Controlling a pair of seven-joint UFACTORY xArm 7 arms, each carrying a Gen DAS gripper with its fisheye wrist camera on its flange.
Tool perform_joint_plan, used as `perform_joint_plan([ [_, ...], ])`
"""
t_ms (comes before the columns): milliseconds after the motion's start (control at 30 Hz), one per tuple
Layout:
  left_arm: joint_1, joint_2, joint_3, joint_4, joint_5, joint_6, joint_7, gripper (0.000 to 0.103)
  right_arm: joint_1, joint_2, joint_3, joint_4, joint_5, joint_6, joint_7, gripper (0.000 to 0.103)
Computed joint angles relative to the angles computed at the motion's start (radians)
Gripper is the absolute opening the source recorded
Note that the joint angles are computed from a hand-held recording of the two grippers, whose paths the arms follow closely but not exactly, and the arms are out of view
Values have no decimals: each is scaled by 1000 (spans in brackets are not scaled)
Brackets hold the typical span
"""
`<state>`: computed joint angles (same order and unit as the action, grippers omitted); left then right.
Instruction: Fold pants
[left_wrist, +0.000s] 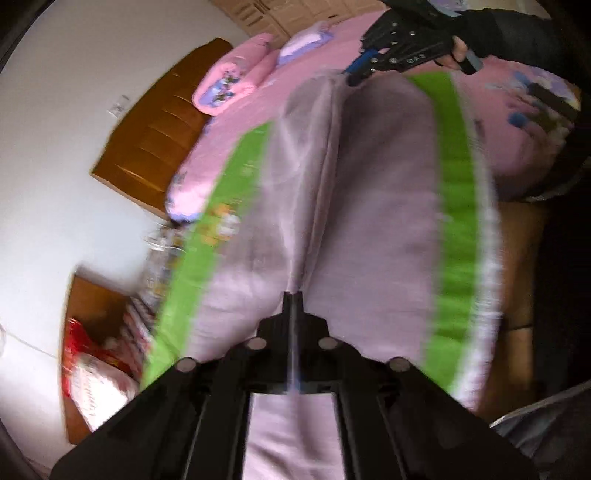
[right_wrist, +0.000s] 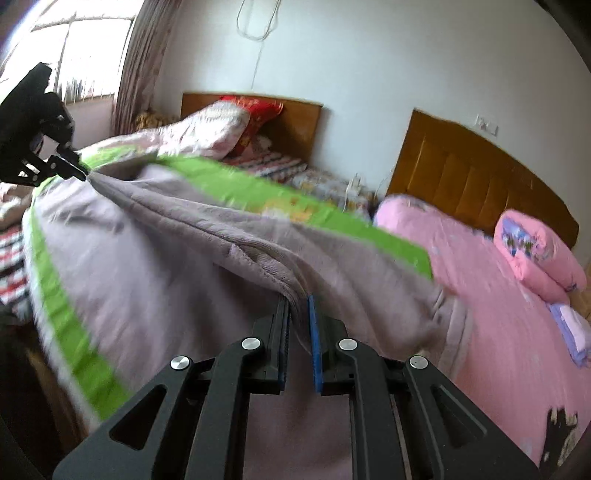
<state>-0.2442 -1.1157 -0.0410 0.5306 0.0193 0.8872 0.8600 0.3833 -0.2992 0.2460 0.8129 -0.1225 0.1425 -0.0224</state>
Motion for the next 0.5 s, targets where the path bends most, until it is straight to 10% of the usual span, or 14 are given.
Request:
perform_joint_plan([
  [133,30,-119,-54,-195,-4,-56,-112,0,-43,-4,53,-79,-28,14,101,14],
  [233,34,-146,0,-238,-53,-57,-201,0,89,-20,-75,-107,152,4,76,24],
  [300,34,-171,105,-231,-149,-23,-275,5,72,-62,-67,-141,191,-30,136,55],
  [333,38,-180,142,-232,-195,-19,-311,11,83,-82,-76,-161,213,-51,152,58],
  [400,70,-210,203,-243,-286,-34,-398,58,164,-115,-141,-195,292,-81,157,58],
  [500,53,-201,320,-238,-477,-61,-527,68,255,-133,-192,-226,359,-132,172,58],
])
